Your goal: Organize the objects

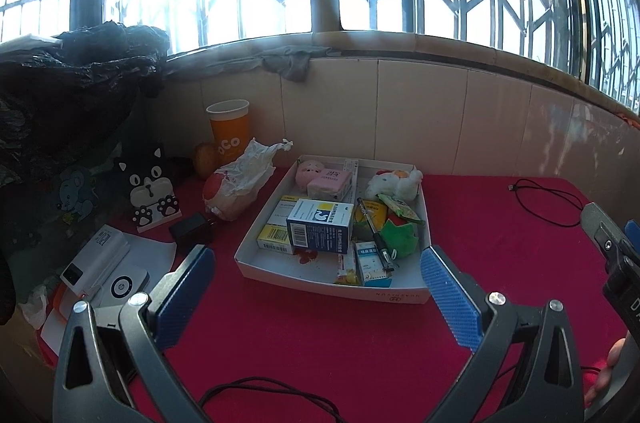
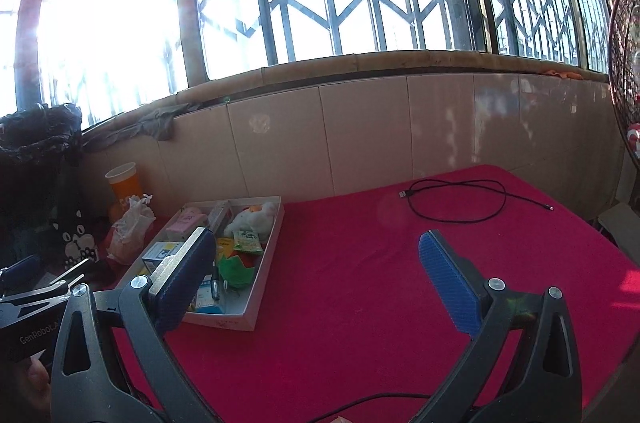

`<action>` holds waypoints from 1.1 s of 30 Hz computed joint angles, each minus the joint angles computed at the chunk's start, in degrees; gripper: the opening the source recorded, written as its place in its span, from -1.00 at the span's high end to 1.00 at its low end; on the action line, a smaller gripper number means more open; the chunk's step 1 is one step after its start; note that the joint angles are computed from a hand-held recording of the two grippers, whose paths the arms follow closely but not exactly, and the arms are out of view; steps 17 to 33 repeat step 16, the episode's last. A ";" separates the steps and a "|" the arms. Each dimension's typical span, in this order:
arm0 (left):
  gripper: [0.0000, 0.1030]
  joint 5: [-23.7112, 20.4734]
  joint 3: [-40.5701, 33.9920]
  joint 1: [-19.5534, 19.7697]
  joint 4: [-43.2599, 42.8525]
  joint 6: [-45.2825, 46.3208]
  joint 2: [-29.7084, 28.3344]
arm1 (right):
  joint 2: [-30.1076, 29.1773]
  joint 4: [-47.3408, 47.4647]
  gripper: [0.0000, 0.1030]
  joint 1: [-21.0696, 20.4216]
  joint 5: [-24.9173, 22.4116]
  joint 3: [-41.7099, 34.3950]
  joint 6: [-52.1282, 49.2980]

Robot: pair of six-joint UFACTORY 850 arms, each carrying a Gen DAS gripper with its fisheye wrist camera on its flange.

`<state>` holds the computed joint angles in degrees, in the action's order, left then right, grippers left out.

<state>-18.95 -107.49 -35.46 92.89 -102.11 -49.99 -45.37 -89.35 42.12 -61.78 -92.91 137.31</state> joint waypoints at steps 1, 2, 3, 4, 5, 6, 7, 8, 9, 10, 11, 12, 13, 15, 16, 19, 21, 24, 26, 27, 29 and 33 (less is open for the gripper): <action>-1.00 -0.07 0.21 -0.05 0.01 -0.03 0.12 | 0.14 -0.08 -0.99 0.07 -0.23 0.21 0.25; -1.00 -0.15 0.35 -0.08 -0.16 0.11 0.20 | 0.30 -0.17 -0.99 0.10 -0.36 0.43 0.43; -1.00 -0.10 0.48 -0.10 -0.31 0.26 0.28 | 0.41 -0.20 -0.99 0.15 -0.48 0.61 0.63; -1.00 0.05 0.62 -0.08 -0.43 0.38 0.37 | 0.50 -0.22 -0.99 0.16 -0.46 0.76 0.79; -1.00 0.14 0.71 -0.08 -0.47 0.39 0.43 | 0.60 -0.24 -0.99 0.16 -0.39 0.93 0.92; -1.00 0.19 1.05 -0.12 0.20 -0.26 0.60 | 0.69 -0.26 -0.99 0.16 -0.33 1.09 1.08; -1.00 0.07 1.22 -0.18 0.49 -0.49 0.69 | 0.73 -0.24 -0.99 0.17 -0.30 1.18 1.21; -1.00 -0.12 1.34 -0.25 0.80 -0.73 0.75 | 0.89 -0.33 -0.99 0.10 -0.13 1.42 1.37; -1.00 -0.31 1.48 -0.29 1.20 -1.20 0.82 | 0.98 -0.36 -0.99 0.10 -0.09 1.55 1.53; -1.00 -0.46 1.70 -0.31 1.90 -1.98 0.94 | 1.01 -0.40 -0.99 0.10 -0.09 1.62 1.65; -1.00 -0.66 1.76 -0.32 2.27 -2.39 0.97 | 1.18 -0.50 -0.99 0.08 -0.06 1.88 1.78; -1.00 -0.82 1.86 -0.33 2.43 -2.61 1.03 | 1.23 -0.51 -0.99 0.06 -0.05 1.94 1.83; -1.00 -0.89 1.87 -0.32 2.36 -2.61 1.04 | 1.32 -0.55 -0.99 0.05 0.00 2.09 1.95; -1.00 -0.78 1.89 -0.26 2.79 -3.00 1.06 | 1.40 -0.63 -0.99 0.02 0.09 2.25 2.14; -1.00 -0.86 1.96 -0.28 3.35 -3.35 1.10 | 1.46 -0.66 -0.99 -0.01 0.16 2.33 2.18; -1.00 -0.86 1.96 -0.28 3.35 -3.35 1.10 | 1.46 -0.66 -0.99 -0.01 0.16 2.33 2.18; -1.00 -0.86 1.96 -0.28 3.35 -3.35 1.10 | 1.46 -0.66 -0.99 -0.01 0.16 2.33 2.18; -1.00 -0.86 1.96 -0.28 3.35 -3.35 1.10 | 1.46 -0.66 -0.99 -0.01 0.16 2.33 2.18; -1.00 -0.86 1.96 -0.28 3.35 -3.35 1.10 | 1.46 -0.66 -0.99 -0.01 0.16 2.33 2.18; -1.00 -0.86 1.96 -0.28 3.35 -3.35 1.10 | 1.46 -0.66 -0.99 -0.01 0.16 2.33 2.18; -1.00 -0.86 1.96 -0.28 3.35 -3.35 1.10 | 1.46 -0.66 -0.99 -0.01 0.16 2.33 2.18; -1.00 -0.86 1.96 -0.28 3.35 -3.35 1.10 | 1.46 -0.66 -0.99 -0.01 0.16 2.33 2.18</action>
